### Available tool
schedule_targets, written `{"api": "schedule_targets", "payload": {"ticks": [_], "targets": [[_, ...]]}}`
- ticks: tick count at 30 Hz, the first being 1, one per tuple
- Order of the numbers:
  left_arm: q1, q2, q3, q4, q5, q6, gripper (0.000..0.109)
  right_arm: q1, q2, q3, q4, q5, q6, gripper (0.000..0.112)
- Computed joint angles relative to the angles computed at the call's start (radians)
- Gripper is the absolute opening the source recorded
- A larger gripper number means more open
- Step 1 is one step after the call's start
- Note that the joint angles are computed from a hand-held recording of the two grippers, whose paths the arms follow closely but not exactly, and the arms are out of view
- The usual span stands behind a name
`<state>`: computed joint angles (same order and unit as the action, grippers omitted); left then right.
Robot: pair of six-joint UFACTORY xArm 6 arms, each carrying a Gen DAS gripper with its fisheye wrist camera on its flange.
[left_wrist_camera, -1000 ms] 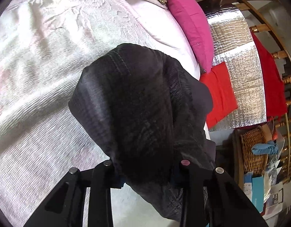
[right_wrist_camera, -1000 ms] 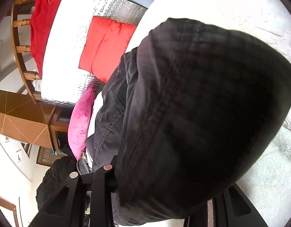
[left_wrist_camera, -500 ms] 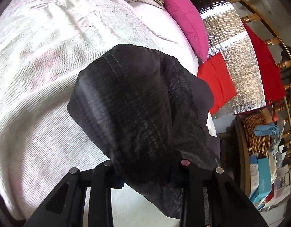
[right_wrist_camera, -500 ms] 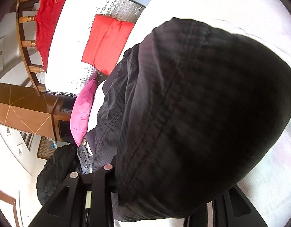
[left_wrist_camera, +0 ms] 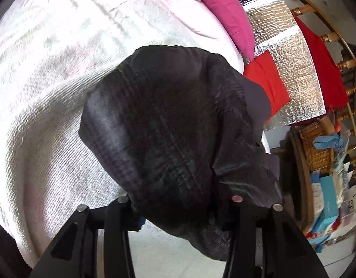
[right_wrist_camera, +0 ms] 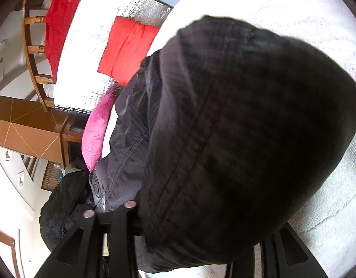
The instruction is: Fold large clothes
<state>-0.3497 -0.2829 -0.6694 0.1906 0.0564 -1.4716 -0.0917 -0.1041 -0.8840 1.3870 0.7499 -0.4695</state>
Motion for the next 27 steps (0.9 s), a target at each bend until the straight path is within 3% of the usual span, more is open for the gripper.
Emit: {"api": "schedule_targets", "payload": {"ticks": [2,4,7,10,13,17,19,23,27], "targets": [[-0.020,-0.040,0.034,-0.122,0.003,0.100,0.059,-0.039,-0.013,0.012,-0.015,0.076,0.037,0.059],[-0.027,-0.097,0.061,-0.132,0.042,0.114,0.062,-0.060,-0.037,0.026,-0.055,0.107,0.066,0.065],[-0.056,-0.212,0.119,-0.253,0.101,0.238,0.062,-0.111,-0.085,0.036,-0.146,0.206,0.085,0.067],[-0.044,-0.327,0.124,-0.140,0.259,0.222,0.062,-0.164,-0.140,0.029,-0.288,0.303,0.071,0.067],[-0.017,-0.346,0.059,-0.059,0.308,0.274,0.064,-0.190,-0.175,-0.022,-0.407,0.351,0.017,0.067],[0.028,-0.226,-0.154,0.098,0.385,0.286,0.077,-0.156,-0.132,-0.147,-0.459,0.280,-0.024,0.067],[0.055,-0.103,-0.303,0.157,0.421,0.284,0.082,-0.128,-0.084,-0.217,-0.479,0.235,-0.011,0.067],[0.083,0.148,-0.562,0.156,0.483,0.330,0.082,-0.020,0.085,-0.421,-0.535,0.124,0.032,0.068],[0.116,0.341,-0.739,0.052,0.542,0.443,0.082,0.072,0.271,-0.630,-0.654,0.053,0.073,0.068]]}}
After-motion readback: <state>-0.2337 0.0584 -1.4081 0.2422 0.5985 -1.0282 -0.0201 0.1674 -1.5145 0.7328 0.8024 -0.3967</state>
